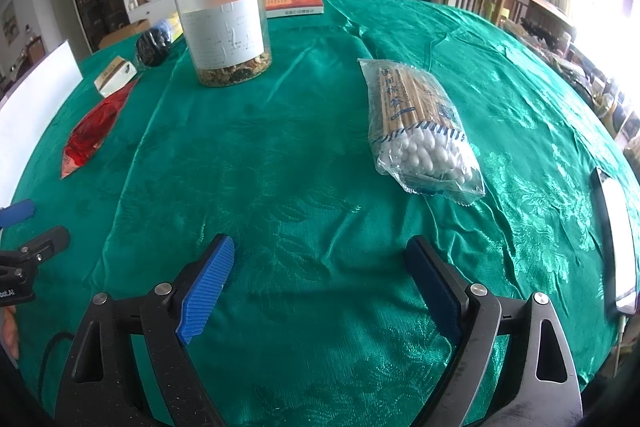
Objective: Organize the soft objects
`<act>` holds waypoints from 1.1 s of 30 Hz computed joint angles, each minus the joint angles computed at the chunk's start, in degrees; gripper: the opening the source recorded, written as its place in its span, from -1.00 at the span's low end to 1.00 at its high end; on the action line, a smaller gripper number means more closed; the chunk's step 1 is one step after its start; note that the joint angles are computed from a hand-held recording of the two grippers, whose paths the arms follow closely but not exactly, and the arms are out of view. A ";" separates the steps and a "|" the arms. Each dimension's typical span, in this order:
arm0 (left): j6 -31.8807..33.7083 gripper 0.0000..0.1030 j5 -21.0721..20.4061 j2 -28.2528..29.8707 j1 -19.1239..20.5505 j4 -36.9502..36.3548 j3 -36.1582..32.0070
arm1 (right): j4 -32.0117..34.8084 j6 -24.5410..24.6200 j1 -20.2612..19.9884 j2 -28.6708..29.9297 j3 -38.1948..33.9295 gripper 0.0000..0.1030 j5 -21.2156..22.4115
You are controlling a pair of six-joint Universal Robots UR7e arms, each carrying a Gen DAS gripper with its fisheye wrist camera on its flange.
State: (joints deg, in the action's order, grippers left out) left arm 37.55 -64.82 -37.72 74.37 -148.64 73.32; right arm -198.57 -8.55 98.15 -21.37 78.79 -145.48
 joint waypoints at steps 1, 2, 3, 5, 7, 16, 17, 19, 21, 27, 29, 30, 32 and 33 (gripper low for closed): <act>-0.01 1.00 -0.03 0.00 0.00 0.02 0.00 | 0.00 0.00 0.00 0.00 0.00 0.75 0.00; 0.01 1.00 -0.03 0.01 0.00 0.02 -0.01 | 0.00 0.00 0.00 0.00 0.00 0.75 0.00; 0.02 1.00 -0.04 0.01 0.01 0.03 -0.03 | 0.02 0.03 0.01 -0.01 0.01 0.75 0.01; -0.01 1.00 -0.05 0.01 0.00 0.03 -0.01 | 0.02 0.00 0.02 0.03 -0.05 0.75 -0.06; 0.01 1.00 -0.07 0.01 0.03 0.09 -0.06 | 0.02 0.00 0.02 0.03 -0.05 0.75 -0.06; -0.01 1.00 -0.09 0.01 0.01 0.07 -0.02 | 1.12 0.37 -0.12 0.06 -0.46 0.80 0.15; -0.01 1.00 -0.09 0.01 0.01 0.07 -0.02 | 1.14 0.37 -0.12 0.11 -0.54 0.80 0.12; 0.01 1.00 -0.07 0.00 0.02 0.07 -0.03 | 1.19 0.34 -0.13 0.03 -0.48 0.80 0.05; 0.04 1.00 -0.04 0.01 0.01 0.02 -0.01 | 1.32 0.46 -0.17 0.00 -0.51 0.81 0.08; 0.06 1.00 -0.02 0.05 0.01 -0.02 -0.04 | 1.24 0.46 -0.18 -0.08 -0.38 0.81 0.29; 0.07 1.00 -0.02 0.05 0.00 -0.02 -0.02 | 0.81 0.21 -0.19 -0.16 -0.07 0.81 0.58; 0.07 1.00 -0.02 0.05 0.00 -0.02 -0.02 | 0.81 0.18 -0.16 -0.10 -0.15 0.81 0.57; -0.03 1.00 0.07 0.14 -0.01 -0.08 -0.11 | 0.75 0.12 -0.11 0.01 -0.26 0.81 0.41; -0.08 1.00 0.13 0.20 -0.02 -0.10 -0.17 | 0.75 0.13 -0.08 0.04 -0.28 0.81 0.30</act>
